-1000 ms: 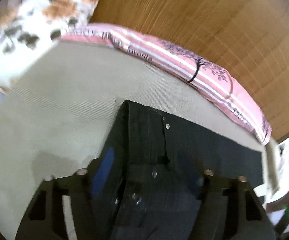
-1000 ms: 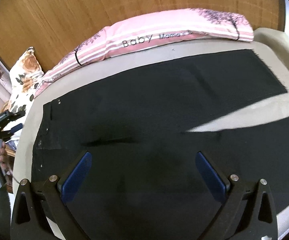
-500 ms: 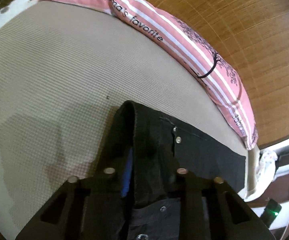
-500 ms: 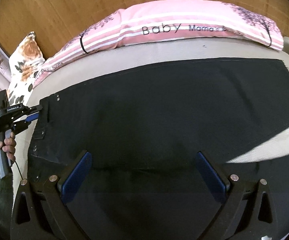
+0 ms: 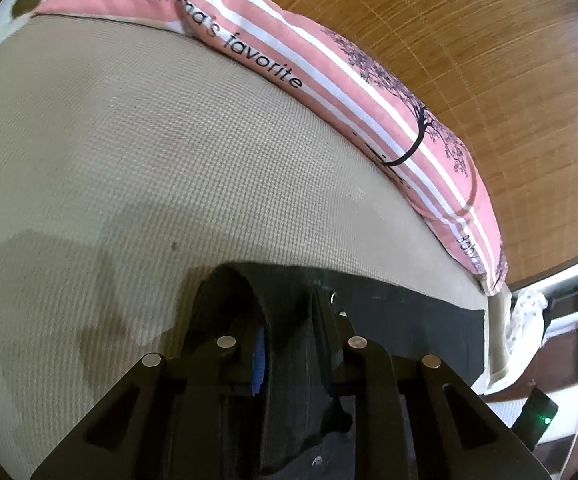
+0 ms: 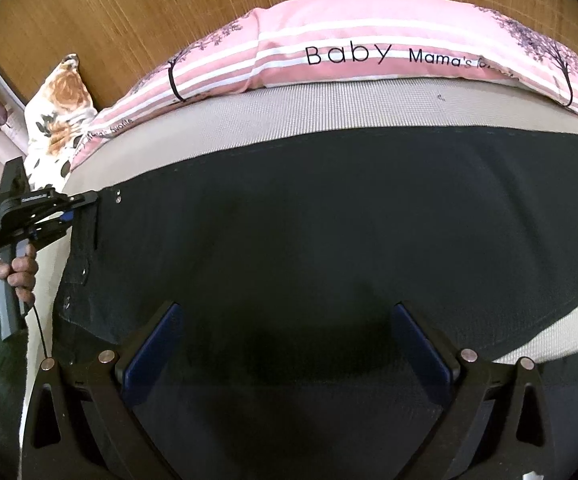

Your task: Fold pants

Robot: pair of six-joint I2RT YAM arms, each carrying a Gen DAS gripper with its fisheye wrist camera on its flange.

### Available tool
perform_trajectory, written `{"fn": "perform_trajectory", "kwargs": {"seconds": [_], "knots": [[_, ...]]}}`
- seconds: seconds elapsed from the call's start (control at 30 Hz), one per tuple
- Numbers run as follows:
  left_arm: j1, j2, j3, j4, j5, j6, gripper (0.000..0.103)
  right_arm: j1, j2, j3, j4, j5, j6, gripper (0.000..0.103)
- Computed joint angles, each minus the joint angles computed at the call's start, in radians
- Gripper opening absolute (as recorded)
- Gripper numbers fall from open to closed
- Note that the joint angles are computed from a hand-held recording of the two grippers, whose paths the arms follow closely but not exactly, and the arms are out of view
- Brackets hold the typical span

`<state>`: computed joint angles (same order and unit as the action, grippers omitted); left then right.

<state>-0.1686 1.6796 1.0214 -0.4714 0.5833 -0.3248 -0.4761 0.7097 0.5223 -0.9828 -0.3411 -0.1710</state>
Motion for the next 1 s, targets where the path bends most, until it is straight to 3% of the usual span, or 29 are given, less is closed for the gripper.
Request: {"fn": "perform_trajectory", "kwargs": {"seconds": [0.23,0.27,0.4,0.53,0.77,1.0], "knots": [[0.033,0.057,0.010,0.032,0.099,-0.018,0.021,-0.061,0.131,0.048,0.079,-0.059,-0.137,0.103],[0.035,0.048,-0.004,0.049,0.099,-0.031,0.017,-0.058,0.152,0.053,0.094,-0.057,-0.145,0.103],[0.004,-0.065,-0.090,0.137,0.042,-0.073,0.011,-0.069,0.311,0.114,0.148,-0.066,-0.229,0.103],[-0.010,-0.222,-0.178,0.225,0.069,-0.139,0.008,-0.112,0.477,0.219,0.165,-0.084,-0.371,0.103],[-0.021,-0.451,-0.277,0.292,0.127,-0.200,0.008,-0.141,0.811,0.500,0.045,-0.133,-0.652,0.103],[-0.021,-0.555,-0.302,0.306,0.155,-0.220,0.008,-0.100,1.078,0.769,-0.150,-0.123,-0.854,0.091]]}}
